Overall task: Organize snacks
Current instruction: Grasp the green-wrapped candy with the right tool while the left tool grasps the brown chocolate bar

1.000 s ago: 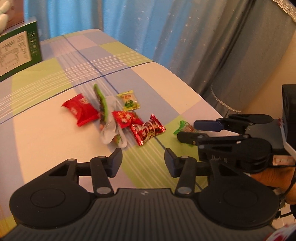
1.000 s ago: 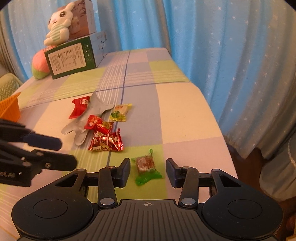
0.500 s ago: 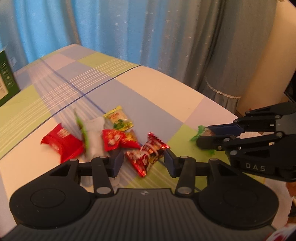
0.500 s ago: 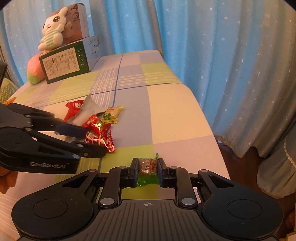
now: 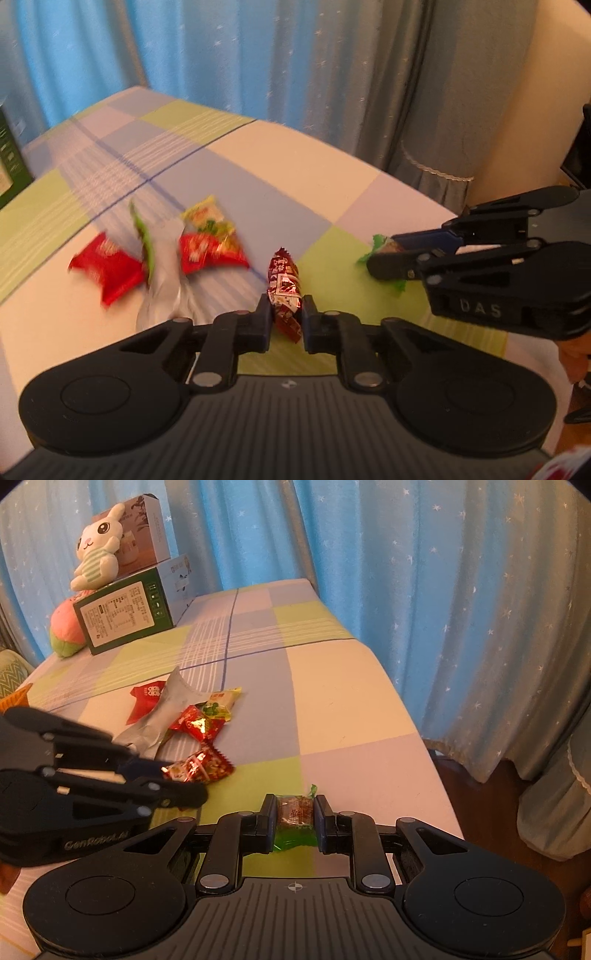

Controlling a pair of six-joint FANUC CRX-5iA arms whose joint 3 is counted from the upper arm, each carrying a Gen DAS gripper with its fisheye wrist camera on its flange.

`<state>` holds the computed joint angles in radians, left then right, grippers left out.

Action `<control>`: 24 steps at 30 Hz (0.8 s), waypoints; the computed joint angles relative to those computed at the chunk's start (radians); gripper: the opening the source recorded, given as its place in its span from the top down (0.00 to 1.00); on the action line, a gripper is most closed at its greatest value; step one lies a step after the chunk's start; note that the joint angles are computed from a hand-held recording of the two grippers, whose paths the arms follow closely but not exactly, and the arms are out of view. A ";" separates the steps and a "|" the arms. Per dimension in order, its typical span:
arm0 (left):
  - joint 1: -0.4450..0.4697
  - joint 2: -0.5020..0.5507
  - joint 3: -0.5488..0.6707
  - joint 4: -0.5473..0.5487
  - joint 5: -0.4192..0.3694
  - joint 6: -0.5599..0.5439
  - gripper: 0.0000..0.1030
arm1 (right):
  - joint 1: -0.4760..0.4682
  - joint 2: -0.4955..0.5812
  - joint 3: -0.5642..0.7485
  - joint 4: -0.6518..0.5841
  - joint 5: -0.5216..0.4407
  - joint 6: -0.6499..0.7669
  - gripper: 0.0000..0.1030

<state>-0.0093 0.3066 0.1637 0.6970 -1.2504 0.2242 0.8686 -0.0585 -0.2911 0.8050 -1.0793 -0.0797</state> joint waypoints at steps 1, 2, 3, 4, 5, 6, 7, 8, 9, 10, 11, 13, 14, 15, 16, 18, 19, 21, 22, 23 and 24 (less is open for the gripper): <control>0.007 -0.011 -0.012 -0.001 0.001 0.010 0.87 | 0.002 -0.001 0.000 0.000 0.002 -0.003 0.79; 0.015 -0.021 -0.027 0.000 0.006 0.021 0.87 | 0.003 -0.001 0.001 0.000 0.004 -0.005 0.79; 0.022 -0.032 -0.040 0.001 0.013 0.034 0.87 | 0.004 0.001 0.002 0.000 0.005 -0.004 0.79; 0.030 -0.040 -0.051 0.004 0.014 0.044 0.87 | 0.006 0.001 0.004 0.000 0.006 -0.004 0.79; 0.038 -0.048 -0.062 0.007 0.018 0.054 0.87 | 0.008 0.002 0.006 -0.002 0.007 -0.003 0.79; 0.046 -0.058 -0.074 0.009 0.025 0.065 0.87 | 0.009 0.003 0.008 -0.002 0.008 -0.001 0.79; 0.053 -0.068 -0.084 0.008 0.034 0.075 0.87 | 0.012 0.005 0.011 -0.002 0.007 0.001 0.79; 0.060 -0.076 -0.092 0.007 0.040 0.088 0.87 | 0.013 0.004 0.012 -0.002 0.007 0.003 0.79; 0.068 -0.082 -0.097 0.009 0.041 0.102 0.87 | 0.014 0.005 0.017 -0.003 0.007 0.006 0.79; 0.075 -0.088 -0.101 0.011 0.041 0.115 0.87 | 0.018 0.004 0.019 -0.002 0.006 0.008 0.79; 0.081 -0.094 -0.105 0.012 0.042 0.126 0.87 | 0.020 0.005 0.023 -0.001 0.003 0.011 0.79; 0.094 -0.108 -0.110 0.015 0.045 0.140 0.87 | 0.027 0.008 0.035 0.003 -0.005 0.015 0.79; 0.101 -0.113 -0.110 0.020 0.042 0.148 0.87 | 0.030 0.008 0.041 0.005 -0.008 0.017 0.79; 0.108 -0.118 -0.111 0.025 0.039 0.154 0.87 | 0.033 0.009 0.049 0.007 -0.013 0.020 0.80; 0.115 -0.124 -0.111 0.028 0.037 0.159 0.87 | 0.037 0.010 0.057 0.009 -0.020 0.024 0.80; 0.128 -0.137 -0.109 0.033 0.036 0.171 0.87 | 0.045 0.014 0.076 0.013 -0.031 0.030 0.79; 0.132 -0.141 -0.107 0.038 0.032 0.182 0.87 | 0.050 0.016 0.086 0.015 -0.037 0.032 0.79; 0.144 -0.151 -0.104 0.041 0.028 0.205 0.87 | 0.061 0.021 0.108 0.020 -0.051 0.032 0.79; 0.150 -0.157 -0.103 0.043 0.026 0.211 0.87 | 0.067 0.024 0.120 0.021 -0.059 0.034 0.80; 0.157 -0.162 -0.102 0.045 0.021 0.218 0.87 | 0.073 0.029 0.133 0.022 -0.067 0.036 0.80; 0.164 -0.168 -0.101 0.047 0.016 0.225 0.87 | 0.079 0.034 0.147 0.023 -0.075 0.039 0.80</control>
